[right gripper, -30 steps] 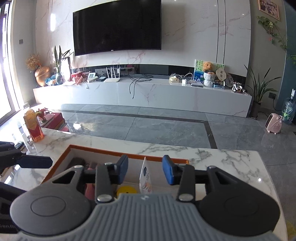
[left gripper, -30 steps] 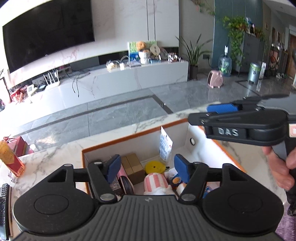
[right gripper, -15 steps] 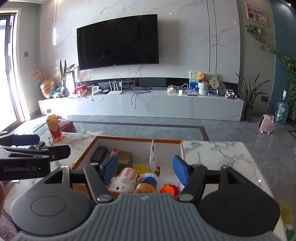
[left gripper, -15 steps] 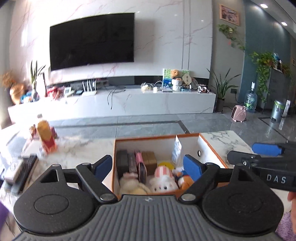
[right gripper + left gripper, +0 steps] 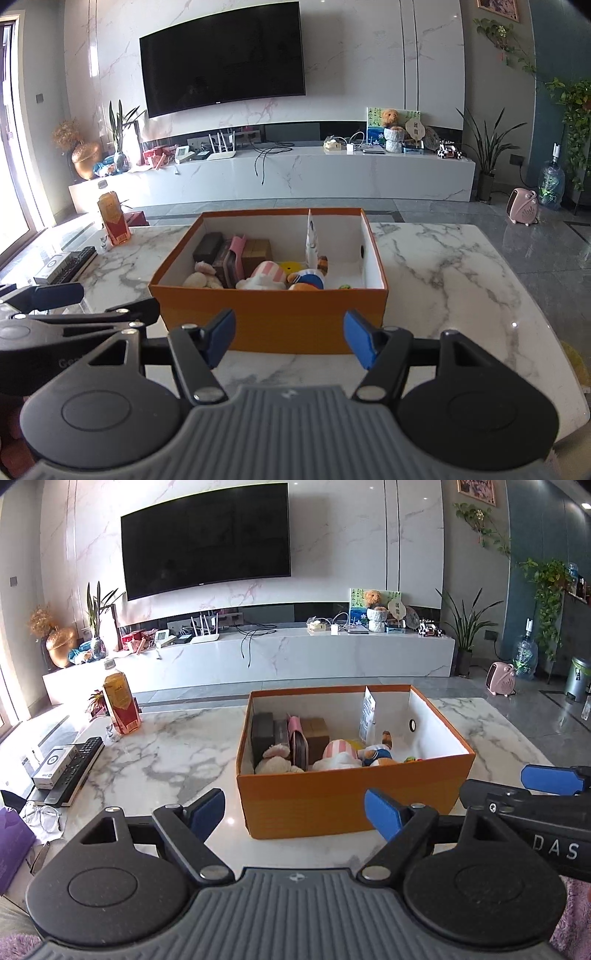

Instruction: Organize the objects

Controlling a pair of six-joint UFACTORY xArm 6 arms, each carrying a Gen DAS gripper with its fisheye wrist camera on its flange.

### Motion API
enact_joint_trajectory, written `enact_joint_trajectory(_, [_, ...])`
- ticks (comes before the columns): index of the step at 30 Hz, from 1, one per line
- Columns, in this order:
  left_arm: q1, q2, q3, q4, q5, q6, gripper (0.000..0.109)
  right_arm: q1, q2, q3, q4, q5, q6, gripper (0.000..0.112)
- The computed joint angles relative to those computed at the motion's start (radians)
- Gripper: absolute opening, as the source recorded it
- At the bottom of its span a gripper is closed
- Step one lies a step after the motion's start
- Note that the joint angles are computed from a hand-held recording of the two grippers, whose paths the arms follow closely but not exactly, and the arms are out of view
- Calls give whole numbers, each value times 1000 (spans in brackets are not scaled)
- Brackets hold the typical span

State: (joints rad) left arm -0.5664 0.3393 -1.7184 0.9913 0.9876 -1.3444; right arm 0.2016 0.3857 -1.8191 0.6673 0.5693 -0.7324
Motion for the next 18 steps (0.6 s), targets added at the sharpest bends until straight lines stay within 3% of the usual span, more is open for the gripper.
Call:
enact_joint_trajectory(6, [-20, -11, 16, 5, 17, -18, 98, -3, -49, 73, 7, -20, -14, 67])
enact_joint_trajectory(18, [-23, -21, 24, 3, 8, -18, 97, -7, -59, 75, 9, -17, -22, 67])
